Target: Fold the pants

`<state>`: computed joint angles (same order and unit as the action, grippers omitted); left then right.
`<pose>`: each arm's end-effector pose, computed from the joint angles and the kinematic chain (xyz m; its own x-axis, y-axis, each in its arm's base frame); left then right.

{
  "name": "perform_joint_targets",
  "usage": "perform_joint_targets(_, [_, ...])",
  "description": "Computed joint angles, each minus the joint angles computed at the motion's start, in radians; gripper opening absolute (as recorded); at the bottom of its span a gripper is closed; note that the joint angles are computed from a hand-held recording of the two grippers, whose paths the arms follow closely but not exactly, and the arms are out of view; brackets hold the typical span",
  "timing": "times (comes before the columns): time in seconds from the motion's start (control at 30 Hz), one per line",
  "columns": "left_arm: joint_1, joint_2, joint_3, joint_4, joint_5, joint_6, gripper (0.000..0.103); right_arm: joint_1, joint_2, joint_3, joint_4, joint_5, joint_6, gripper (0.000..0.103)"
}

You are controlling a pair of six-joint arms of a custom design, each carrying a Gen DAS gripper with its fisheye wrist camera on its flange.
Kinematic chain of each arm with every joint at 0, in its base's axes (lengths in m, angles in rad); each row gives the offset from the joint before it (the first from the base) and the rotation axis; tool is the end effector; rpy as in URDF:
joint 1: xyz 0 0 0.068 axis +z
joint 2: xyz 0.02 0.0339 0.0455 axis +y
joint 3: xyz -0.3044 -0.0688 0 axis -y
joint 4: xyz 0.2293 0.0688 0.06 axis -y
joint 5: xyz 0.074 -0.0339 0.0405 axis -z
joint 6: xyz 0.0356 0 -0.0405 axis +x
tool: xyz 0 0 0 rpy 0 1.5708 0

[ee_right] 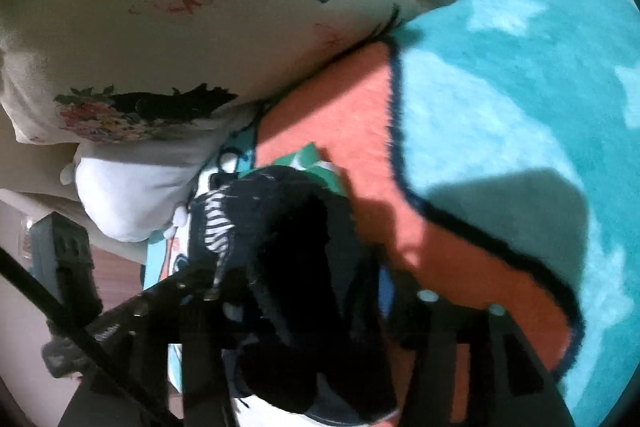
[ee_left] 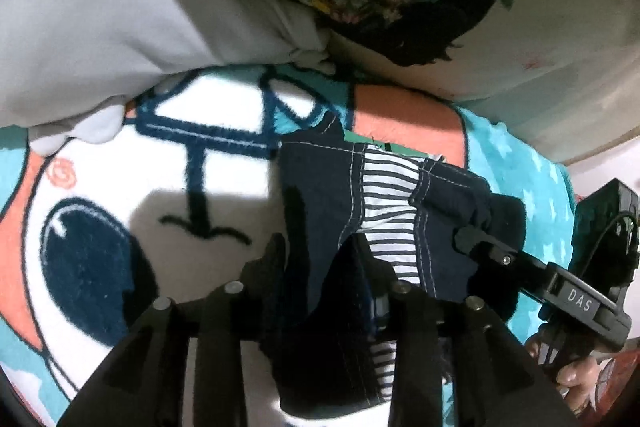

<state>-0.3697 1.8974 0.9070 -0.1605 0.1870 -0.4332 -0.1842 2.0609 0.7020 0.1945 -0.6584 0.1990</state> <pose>0.3128 -0.1283 0.1434 -0.9515 -0.0736 -0.2987 0.0290 0.9452 -0.3252 0.3093 -0.0355 0.0767 -0.9036 0.3274 -0.2764 0.0874 0.7724 0.6291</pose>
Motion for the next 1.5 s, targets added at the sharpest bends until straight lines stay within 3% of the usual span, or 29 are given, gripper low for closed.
perform_joint_targets(0.07, [-0.008,-0.052,-0.016,-0.019,-0.040,0.011,0.034,-0.007,-0.060,-0.038,0.005,0.025,-0.001,0.060])
perform_joint_targets(0.2, [-0.014,-0.139,-0.045,-0.059,-0.136,0.008,0.050,-0.024,-0.254,-0.139,0.050,0.076,-0.035,0.061])
perform_joint_targets(0.27, [-0.005,-0.164,-0.056,-0.073,-0.158,-0.002,0.051,-0.028,-0.345,-0.185,0.072,0.062,-0.036,0.061])
perform_joint_targets(0.4, [0.017,-0.176,-0.079,-0.092,-0.163,-0.008,0.051,0.006,-0.308,-0.216,0.106,-0.010,-0.016,0.060])
perform_joint_targets(0.57, [0.017,-0.206,-0.122,-0.090,-0.187,0.016,0.051,0.089,-0.167,-0.229,0.203,0.173,-0.010,0.060])
perform_joint_targets(0.6, [0.014,-0.210,-0.126,-0.091,-0.189,0.019,0.052,0.100,-0.181,-0.224,0.187,0.220,-0.008,0.060])
perform_joint_targets(0.73, [0.005,-0.252,-0.147,-0.097,-0.203,0.036,0.056,0.085,-0.260,-0.254,0.181,0.214,0.033,0.060])
perform_joint_targets(0.97, [-0.038,-0.359,-0.172,-0.114,-0.259,0.089,0.064,0.163,-0.480,-0.404,0.196,0.385,0.128,0.062])
perform_joint_targets(1.2, [-0.116,-0.536,-0.239,-0.084,-0.420,0.140,0.068,0.313,-0.586,-0.519,0.175,0.574,0.255,0.065])
perform_joint_targets(1.37, [-0.145,-0.728,-0.309,-0.044,-0.539,0.166,0.085,0.473,-0.618,-0.556,0.178,0.676,0.379,0.065])
perform_joint_targets(1.43, [-0.171,-0.818,-0.338,-0.022,-0.606,0.175,0.098,0.537,-0.652,-0.551,0.148,0.721,0.418,0.065])
perform_joint_targets(1.5, [-0.204,-0.888,-0.357,-0.004,-0.674,0.189,0.102,0.608,-0.681,-0.541,0.114,0.774,0.455,0.066])
